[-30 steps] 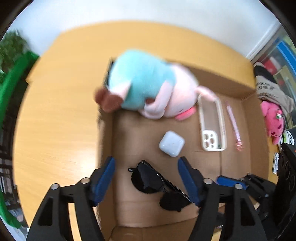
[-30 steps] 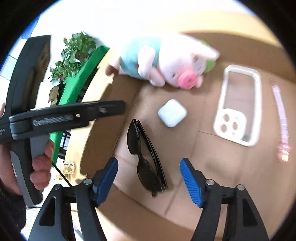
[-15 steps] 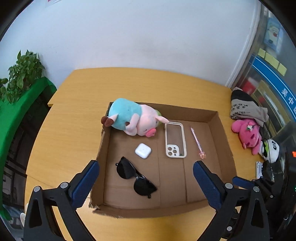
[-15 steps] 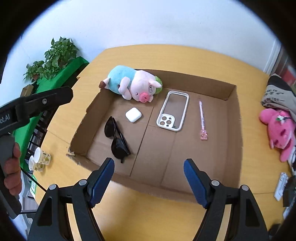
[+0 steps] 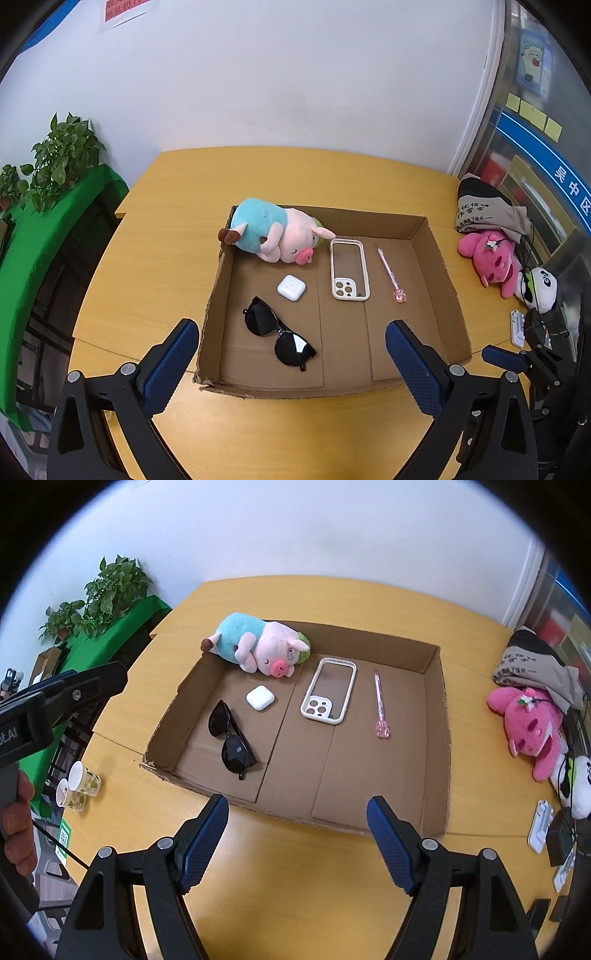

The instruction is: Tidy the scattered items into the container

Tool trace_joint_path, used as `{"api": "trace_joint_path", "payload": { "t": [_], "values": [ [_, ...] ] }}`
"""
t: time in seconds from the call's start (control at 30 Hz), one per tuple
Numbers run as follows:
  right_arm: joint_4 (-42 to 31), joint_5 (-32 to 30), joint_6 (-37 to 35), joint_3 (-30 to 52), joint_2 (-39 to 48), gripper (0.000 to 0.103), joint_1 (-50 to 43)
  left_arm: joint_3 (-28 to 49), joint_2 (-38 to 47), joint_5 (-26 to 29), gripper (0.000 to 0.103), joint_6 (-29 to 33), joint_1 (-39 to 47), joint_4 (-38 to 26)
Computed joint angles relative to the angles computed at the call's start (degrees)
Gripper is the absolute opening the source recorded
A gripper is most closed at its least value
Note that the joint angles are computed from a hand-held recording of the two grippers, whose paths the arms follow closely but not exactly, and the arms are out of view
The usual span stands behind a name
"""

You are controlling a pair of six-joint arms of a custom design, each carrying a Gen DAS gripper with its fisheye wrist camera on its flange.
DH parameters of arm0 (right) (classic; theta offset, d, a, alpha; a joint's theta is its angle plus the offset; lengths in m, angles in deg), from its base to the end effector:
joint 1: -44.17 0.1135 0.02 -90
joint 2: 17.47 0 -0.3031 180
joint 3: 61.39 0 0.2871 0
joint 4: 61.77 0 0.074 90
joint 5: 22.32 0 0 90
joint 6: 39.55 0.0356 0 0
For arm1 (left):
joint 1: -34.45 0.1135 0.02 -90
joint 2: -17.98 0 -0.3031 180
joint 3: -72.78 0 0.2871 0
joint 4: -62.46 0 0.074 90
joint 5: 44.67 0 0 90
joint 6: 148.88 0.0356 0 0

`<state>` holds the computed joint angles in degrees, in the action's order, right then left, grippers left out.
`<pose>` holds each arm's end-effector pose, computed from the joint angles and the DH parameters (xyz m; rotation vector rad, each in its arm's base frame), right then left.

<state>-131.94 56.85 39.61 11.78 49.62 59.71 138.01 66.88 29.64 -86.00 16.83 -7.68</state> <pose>0.2247 0.0694 0.3251 -0.6695 2.6002 0.2796 0.1556 -0.0393 0.3352 -0.3138 2.4406 0.0075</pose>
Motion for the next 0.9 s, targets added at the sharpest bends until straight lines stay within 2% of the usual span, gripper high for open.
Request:
{"api": "trace_joint_path", "payload": {
  "t": [0.67, 0.9],
  "values": [
    [-1.41, -1.81, -2.05, -0.14, -2.92, 0.077, -4.37, 2.34, 0.96, -9.92, 0.102, -7.80, -11.18, -3.51],
    [-1.22, -1.94, -2.83, 0.03, -2.73, 0.077, -5.15, 2.49, 2.06, -9.33, 0.102, -9.40, -11.73, -4.09]
  ]
}}
